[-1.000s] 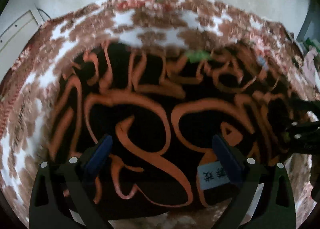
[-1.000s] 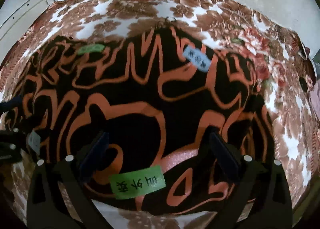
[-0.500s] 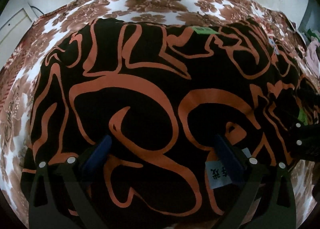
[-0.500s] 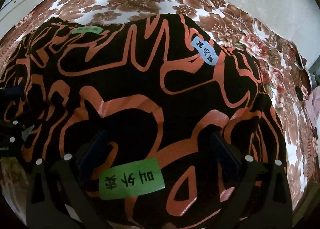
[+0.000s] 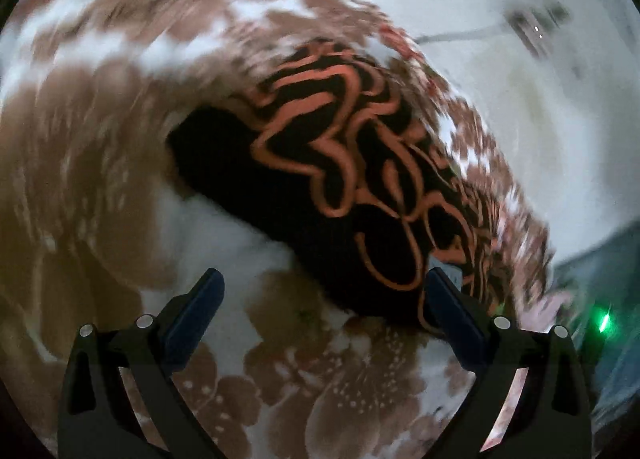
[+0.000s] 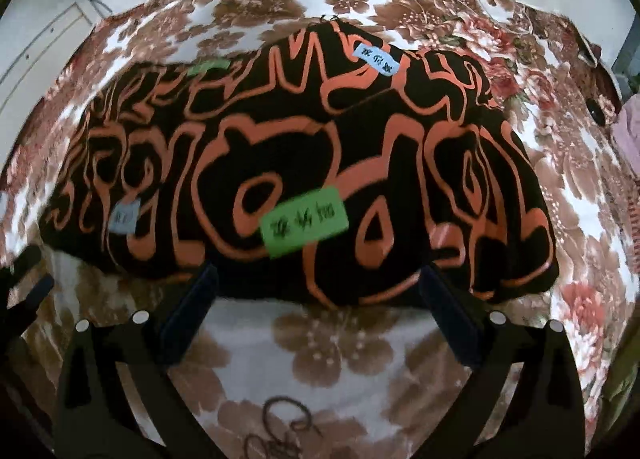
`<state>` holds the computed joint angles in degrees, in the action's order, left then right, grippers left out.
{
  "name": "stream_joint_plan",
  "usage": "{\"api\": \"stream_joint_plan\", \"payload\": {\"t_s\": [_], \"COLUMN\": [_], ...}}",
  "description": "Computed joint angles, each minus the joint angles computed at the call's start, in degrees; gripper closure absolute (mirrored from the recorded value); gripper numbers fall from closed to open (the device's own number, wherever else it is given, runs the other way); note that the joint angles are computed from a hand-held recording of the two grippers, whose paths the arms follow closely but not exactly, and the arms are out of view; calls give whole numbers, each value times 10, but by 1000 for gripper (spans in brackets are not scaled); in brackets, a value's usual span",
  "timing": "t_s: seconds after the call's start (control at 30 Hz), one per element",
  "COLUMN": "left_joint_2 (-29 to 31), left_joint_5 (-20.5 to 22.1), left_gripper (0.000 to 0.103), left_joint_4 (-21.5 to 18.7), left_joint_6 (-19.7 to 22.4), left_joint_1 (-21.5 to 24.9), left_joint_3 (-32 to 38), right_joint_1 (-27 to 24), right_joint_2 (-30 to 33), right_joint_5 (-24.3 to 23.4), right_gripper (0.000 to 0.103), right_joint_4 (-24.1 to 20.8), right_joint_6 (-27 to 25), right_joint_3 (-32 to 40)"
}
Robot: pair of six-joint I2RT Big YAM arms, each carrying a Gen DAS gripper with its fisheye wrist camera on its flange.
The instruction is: Fold large clothes
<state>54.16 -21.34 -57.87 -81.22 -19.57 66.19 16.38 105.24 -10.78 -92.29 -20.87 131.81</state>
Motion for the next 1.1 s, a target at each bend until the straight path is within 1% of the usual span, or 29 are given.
{"api": "stream_joint_plan", "payload": {"t_s": [0.07,0.1,0.13,0.17,0.2,0.23,0.3,0.37,0.4,0.5,0.57,0.6,0.63,0.67,0.73,0.77,0.83,0.87,0.9,0.93,0.97,1.0,1.03,1.07,1.1], "left_joint_2": [-11,-13,-12,-11,-4,2,-4,4,13,44,59,58,56,52,48,46,55,62,69,78,80,82,92,90,88], "left_joint_5": [-7,-11,-17,-13,1,10,25,27,30,16,10,12,13,5,-21,-27,-37,-34,-28,-8,10,0,3,9,6], "left_gripper": [6,6,6,6,6,6,6,5,5,5,5,5,5,5,6,6,6,6,5,5,6,6,6,6,9], "left_joint_4": [43,60,79,95,114,121,148,174,179,174,176,181,183,184,173,173,153,141,127,110,118,124,113,129,137], "left_joint_6": [-24,-24,-16,0,19,24,24,43,56,93,85,74,73,82,123,142,159,155,143,115,96,101,118,130,141], "left_joint_1": [0,2,8,17,33,44,67,86,96,111,120,124,127,122,100,91,79,82,88,100,110,108,109,112,113], "left_joint_3": [-31,-38,-44,-49,-52,-52,-71,-75,-72,-48,-31,-27,-24,-18,-1,3,16,18,17,10,-6,-9,9,13,22], "right_joint_1": [3,4,5,6,8,9,15,21,23,27,28,28,27,27,26,28,30,33,36,39,43,45,47,50,51], "right_joint_2": [-13,-16,-19,-21,-21,-20,-17,-11,-4,19,41,48,55,65,86,98,107,110,112,112,112,113,115,123,126], "right_joint_5": [11,13,15,19,24,25,31,35,37,46,55,60,65,72,78,82,87,90,93,97,103,107,114,121,125], "right_gripper": [4,4,4,4,4,4,4,4,4,4,4,4,4,4,4,4,4,4,4,4,4,4,4,4,4], "right_joint_4": [8,10,12,16,19,19,22,25,23,11,-1,-4,-6,-10,-24,-33,-37,-36,-34,-29,-24,-22,-22,-28,-29], "right_joint_6": [-7,-8,-10,-12,-14,-17,-24,-23,-20,-7,7,13,18,28,40,45,54,56,58,59,63,65,68,72,76], "right_joint_3": [-25,-32,-39,-45,-48,-48,-44,-29,-17,24,62,75,87,105,138,155,166,169,169,165,163,163,166,180,185]}}
